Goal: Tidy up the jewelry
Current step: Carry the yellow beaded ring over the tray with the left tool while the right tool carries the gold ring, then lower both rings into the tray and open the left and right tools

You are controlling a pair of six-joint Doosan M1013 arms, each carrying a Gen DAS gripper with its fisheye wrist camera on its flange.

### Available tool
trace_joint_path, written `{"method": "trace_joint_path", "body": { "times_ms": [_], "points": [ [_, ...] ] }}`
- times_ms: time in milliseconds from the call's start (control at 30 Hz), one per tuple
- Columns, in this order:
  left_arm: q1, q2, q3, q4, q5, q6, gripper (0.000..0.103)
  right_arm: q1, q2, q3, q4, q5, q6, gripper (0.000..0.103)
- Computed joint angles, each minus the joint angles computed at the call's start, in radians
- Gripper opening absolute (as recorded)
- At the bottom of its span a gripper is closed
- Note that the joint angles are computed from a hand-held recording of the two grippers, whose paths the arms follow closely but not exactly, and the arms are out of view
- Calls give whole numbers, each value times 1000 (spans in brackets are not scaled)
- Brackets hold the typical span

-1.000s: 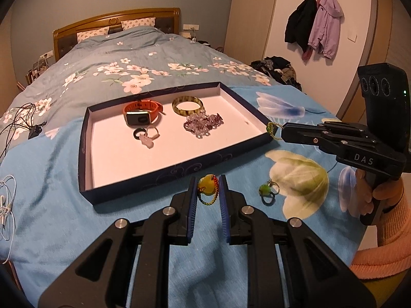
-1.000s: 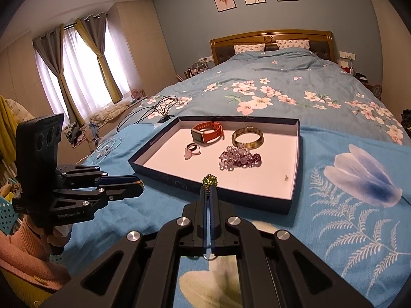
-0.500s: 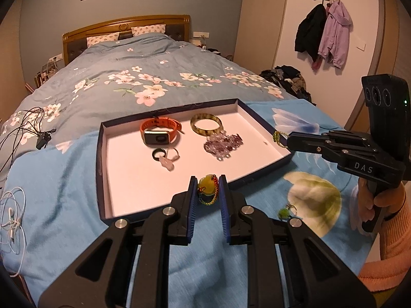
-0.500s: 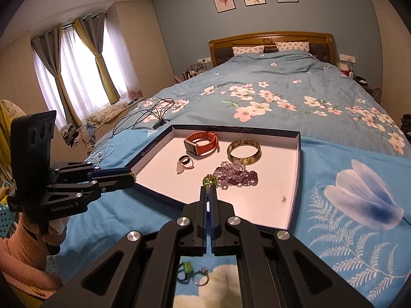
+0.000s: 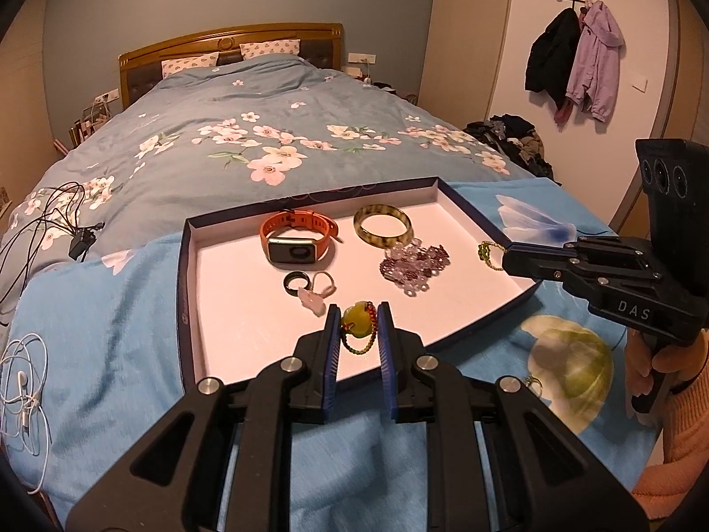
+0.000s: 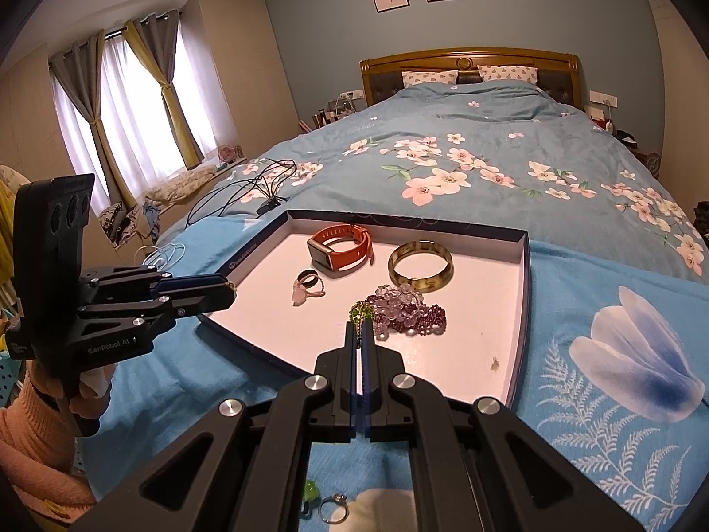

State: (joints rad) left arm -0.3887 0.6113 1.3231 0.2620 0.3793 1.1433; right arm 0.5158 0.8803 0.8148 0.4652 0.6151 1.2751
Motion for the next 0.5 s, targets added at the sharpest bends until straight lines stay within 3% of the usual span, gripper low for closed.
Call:
{"method": "trace_joint_path", "body": {
  "times_ms": [500],
  "points": [
    [14, 65, -86, -8, 79, 7, 17, 1, 76, -127, -77, 97, 97, 1]
  ]
}}
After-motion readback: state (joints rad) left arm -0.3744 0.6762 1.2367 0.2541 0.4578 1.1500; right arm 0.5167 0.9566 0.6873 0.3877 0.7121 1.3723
